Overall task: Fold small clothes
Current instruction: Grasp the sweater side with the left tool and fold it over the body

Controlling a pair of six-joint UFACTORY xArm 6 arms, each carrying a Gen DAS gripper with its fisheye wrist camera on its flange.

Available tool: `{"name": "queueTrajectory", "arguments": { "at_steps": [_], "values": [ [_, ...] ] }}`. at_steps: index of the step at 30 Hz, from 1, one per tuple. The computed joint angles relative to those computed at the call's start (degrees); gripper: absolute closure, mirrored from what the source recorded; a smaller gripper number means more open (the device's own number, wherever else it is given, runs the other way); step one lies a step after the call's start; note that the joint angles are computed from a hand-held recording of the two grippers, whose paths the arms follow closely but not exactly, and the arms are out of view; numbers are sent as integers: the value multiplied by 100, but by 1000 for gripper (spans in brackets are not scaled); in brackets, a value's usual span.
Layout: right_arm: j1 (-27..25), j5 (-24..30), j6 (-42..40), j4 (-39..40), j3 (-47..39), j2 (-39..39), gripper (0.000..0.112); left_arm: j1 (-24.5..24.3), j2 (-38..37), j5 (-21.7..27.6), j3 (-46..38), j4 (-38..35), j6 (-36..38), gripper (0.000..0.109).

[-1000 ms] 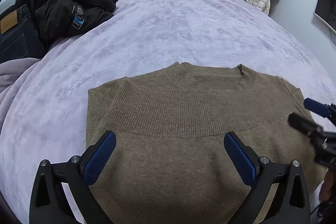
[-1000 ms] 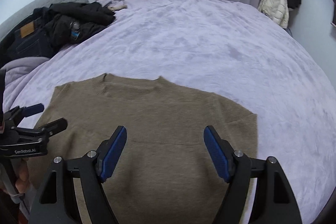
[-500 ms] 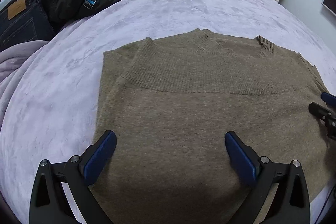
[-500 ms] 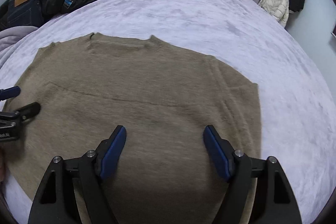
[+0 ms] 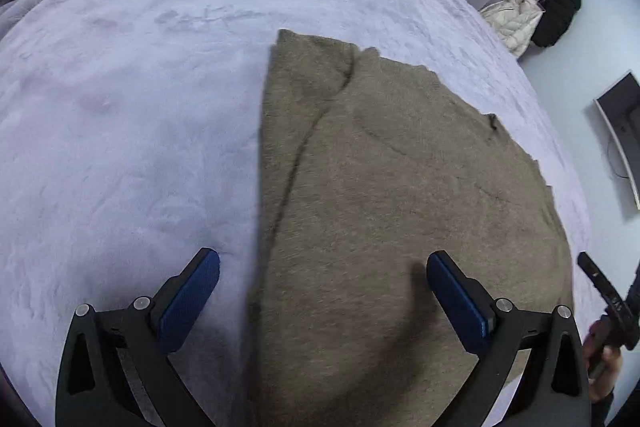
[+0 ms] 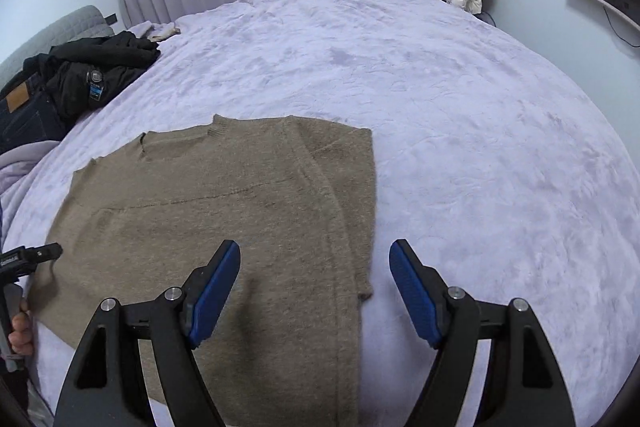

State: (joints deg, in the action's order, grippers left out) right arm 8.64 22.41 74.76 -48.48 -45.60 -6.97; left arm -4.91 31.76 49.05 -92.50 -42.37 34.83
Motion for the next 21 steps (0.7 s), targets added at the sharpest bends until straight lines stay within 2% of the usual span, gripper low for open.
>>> {"name": "queueTrajectory", "arguments": {
  "at_steps": [1,3,7,8,9,11,13,17,21],
  "values": [
    [67,-20,-90,15,-85,83,32,-2,117,283,-211,-77,27,6],
    [253,61,-436,128,-398,373,32,-105,272,501,-481,54,85,6],
    [545,424,-1299,593,-1422,1350,32,-329,600,583,-969,678,-227,9],
    [592,668,-1710,974,-1790,1686,32,-366,583,508,-963,748,-282,22],
    [634,948,-1887,1133,-2131,2016,32,-370,578,490,-986,749,-290,30],
    [710,1258,-1673,730,-2537,2420,26,-332,487,497,-924,669,-310,64],
    [728,1284,-1254,333,-2583,2516,20,-292,423,598,-881,563,-258,78],
    [649,983,-822,-100,-2396,2474,18,-583,112,17,-545,1373,-587,82],
    [569,909,-1378,488,-2259,2243,19,-753,-172,-58,-459,2078,-1257,82]
  ]
}}
